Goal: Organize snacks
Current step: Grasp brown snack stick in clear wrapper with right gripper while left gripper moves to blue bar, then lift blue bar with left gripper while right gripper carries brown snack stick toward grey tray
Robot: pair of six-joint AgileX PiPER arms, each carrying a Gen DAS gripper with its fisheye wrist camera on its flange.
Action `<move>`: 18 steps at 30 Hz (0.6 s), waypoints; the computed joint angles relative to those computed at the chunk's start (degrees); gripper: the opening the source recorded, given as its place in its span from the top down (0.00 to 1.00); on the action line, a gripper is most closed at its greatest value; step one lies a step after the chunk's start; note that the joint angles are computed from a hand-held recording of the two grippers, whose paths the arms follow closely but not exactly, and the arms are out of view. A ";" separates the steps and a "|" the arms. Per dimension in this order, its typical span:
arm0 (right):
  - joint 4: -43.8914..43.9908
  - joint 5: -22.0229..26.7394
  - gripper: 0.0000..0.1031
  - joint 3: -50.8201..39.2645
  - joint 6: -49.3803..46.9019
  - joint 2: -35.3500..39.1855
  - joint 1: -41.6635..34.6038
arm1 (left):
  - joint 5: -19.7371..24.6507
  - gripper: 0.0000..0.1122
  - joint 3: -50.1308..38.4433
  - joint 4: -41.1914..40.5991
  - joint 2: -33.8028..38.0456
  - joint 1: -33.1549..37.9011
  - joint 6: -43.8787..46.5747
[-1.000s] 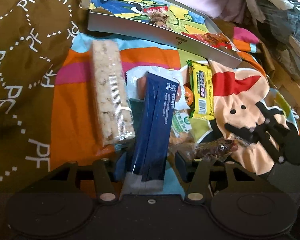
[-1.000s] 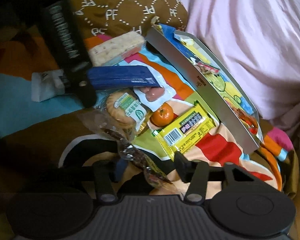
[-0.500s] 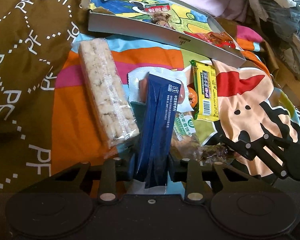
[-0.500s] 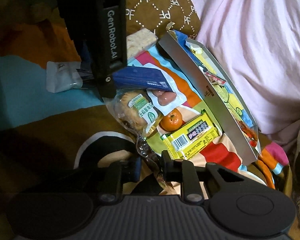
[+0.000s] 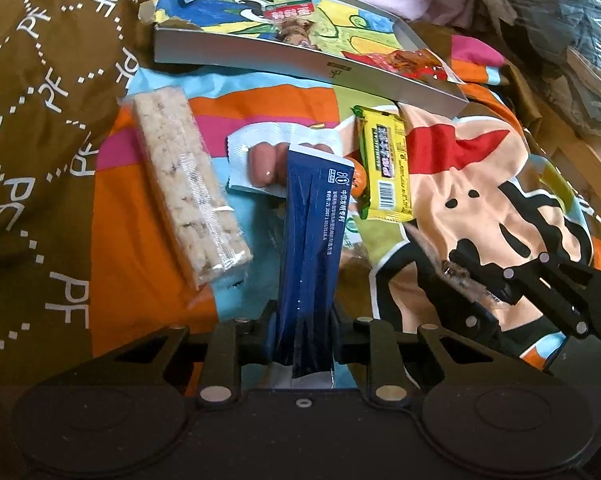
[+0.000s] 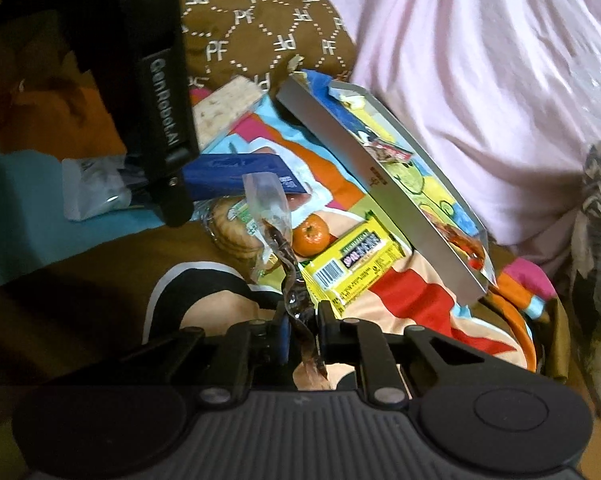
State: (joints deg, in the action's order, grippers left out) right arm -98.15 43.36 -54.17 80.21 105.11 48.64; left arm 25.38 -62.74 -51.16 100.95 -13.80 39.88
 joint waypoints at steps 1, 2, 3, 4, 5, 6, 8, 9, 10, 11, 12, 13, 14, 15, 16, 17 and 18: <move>0.19 0.23 0.86 0.18 0.33 -0.30 0.13 | -0.51 0.77 0.18 2.13 -0.45 -0.53 -1.85; 0.36 0.41 0.86 0.32 0.60 -0.56 0.22 | -1.31 0.77 0.51 4.40 -1.03 -1.14 -3.74; 0.45 0.53 0.86 0.45 0.90 -0.77 0.23 | -2.21 0.77 1.03 5.81 -1.67 -1.68 -4.68; 0.64 0.71 0.86 0.56 1.23 -1.03 0.30 | -3.04 0.77 1.65 6.80 -2.38 -2.19 -5.14; 0.76 0.87 0.86 0.74 1.63 -1.32 0.33 | -3.88 0.78 2.27 7.87 -3.13 -2.74 -5.48; 0.89 0.99 0.86 0.82 1.90 -1.55 0.33 | -4.68 0.78 2.89 8.61 -3.79 -3.26 -5.58; 1.04 1.42 0.86 1.18 2.43 -2.10 0.58 | -5.80 0.78 3.96 9.70 -4.88 -4.09 -5.61; 1.09 1.48 0.86 1.29 2.62 -2.30 0.59 | -6.09 0.78 4.24 10.25 -5.20 -4.39 -5.85; 1.17 1.68 0.87 1.43 2.88 -2.46 0.75 | -6.28 0.78 4.35 10.90 -5.38 -4.65 -6.32; 1.29 1.74 0.87 1.50 3.03 -2.61 0.81 | -6.60 0.78 4.63 11.38 -5.64 -4.92 -6.62; 1.32 1.74 0.87 1.58 3.21 -2.74 0.81 | -6.86 0.78 4.85 11.91 -5.86 -5.12 -6.90; 1.39 1.94 0.87 1.70 3.40 -2.81 1.02 | -7.18 0.78 5.07 12.50 -6.08 -5.33 -7.29; 1.37 2.32 0.87 1.93 3.67 -2.89 1.32 | -7.63 0.78 5.34 12.97 -6.31 -5.57 -7.46; 1.37 2.38 0.87 2.07 3.79 -2.97 1.40 | -8.02 0.78 5.51 13.42 -6.45 -5.77 -7.63; 1.46 2.47 0.87 2.20 3.81 -3.07 1.51 | -8.41 0.78 5.61 14.04 -6.52 -6.02 -7.98; 1.56 2.62 0.86 2.33 3.89 -3.12 1.71 | -8.92 0.78 5.93 14.35 -6.70 -6.30 -8.19; 1.57 2.70 0.86 2.45 4.04 -3.16 1.84 | -9.26 0.78 6.15 14.63 -6.83 -6.46 -8.32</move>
